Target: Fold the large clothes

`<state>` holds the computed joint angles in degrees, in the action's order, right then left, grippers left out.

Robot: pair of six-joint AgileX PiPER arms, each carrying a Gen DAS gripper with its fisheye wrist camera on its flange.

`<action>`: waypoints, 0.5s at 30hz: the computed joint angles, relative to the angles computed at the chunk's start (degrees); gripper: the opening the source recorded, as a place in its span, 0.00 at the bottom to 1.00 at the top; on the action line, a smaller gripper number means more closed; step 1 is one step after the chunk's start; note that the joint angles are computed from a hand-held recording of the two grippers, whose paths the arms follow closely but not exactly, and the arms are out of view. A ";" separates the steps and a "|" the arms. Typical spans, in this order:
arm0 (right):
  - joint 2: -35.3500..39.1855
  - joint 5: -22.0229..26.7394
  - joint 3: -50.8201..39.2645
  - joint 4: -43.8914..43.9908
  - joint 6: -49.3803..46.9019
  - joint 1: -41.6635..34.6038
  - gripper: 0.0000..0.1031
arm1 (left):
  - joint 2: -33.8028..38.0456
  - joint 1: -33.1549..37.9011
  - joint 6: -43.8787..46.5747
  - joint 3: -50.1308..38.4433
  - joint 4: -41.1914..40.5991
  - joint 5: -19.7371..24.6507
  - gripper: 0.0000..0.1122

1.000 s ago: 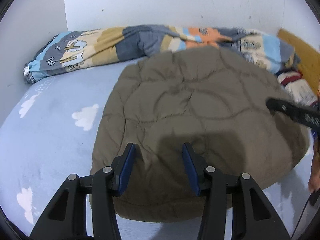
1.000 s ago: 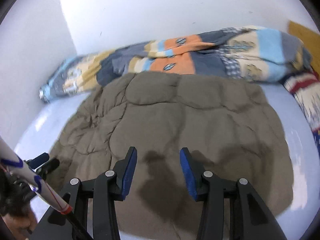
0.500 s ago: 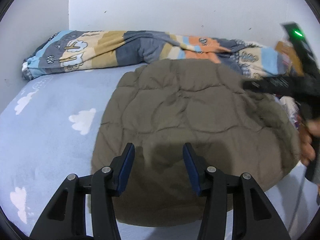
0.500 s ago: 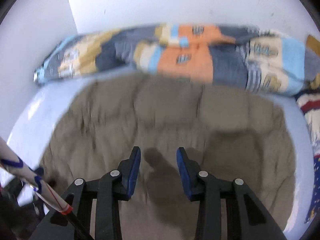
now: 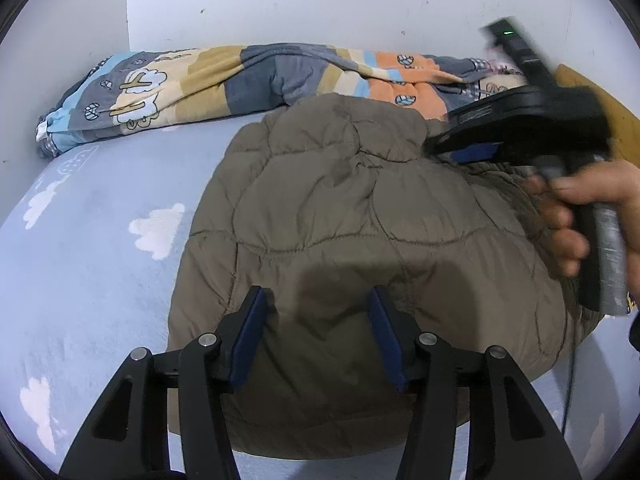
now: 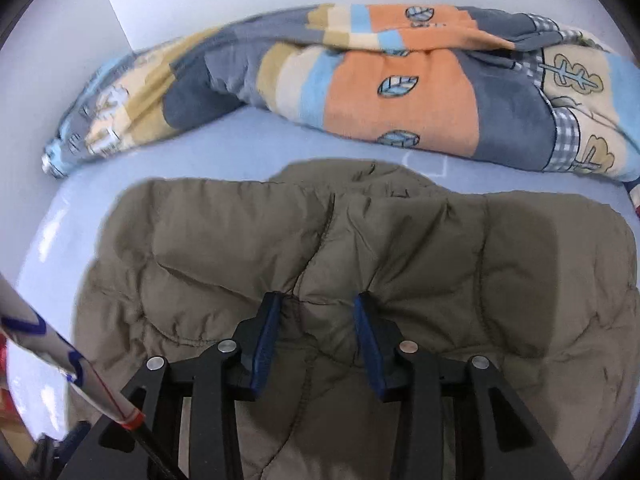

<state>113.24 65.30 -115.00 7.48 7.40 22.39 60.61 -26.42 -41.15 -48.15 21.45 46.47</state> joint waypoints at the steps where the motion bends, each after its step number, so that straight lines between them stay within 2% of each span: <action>1: -4.11 -2.55 4.44 2.98 -1.44 -1.59 0.41 | -0.19 -0.33 -0.54 -0.33 0.60 0.68 0.47; 4: -16.33 -8.46 17.53 5.73 -4.18 -6.11 0.41 | -0.79 -1.61 -2.83 -0.70 3.33 2.12 0.47; 8: -28.94 -11.00 32.88 1.82 -5.94 -13.22 0.41 | -0.45 -2.19 -4.25 -0.37 4.08 2.99 0.47; 10: -33.29 -11.06 39.17 1.75 -7.93 -18.77 0.41 | -0.06 -2.78 -5.44 0.04 4.82 3.26 0.47; 13: -36.32 -10.11 46.36 8.96 -15.81 -28.86 0.41 | 0.41 -3.87 -6.81 0.59 6.25 3.59 0.47; 15: -37.35 -10.81 50.14 13.76 -21.01 -34.10 0.36 | 0.75 -4.41 -7.49 1.05 7.17 3.47 0.47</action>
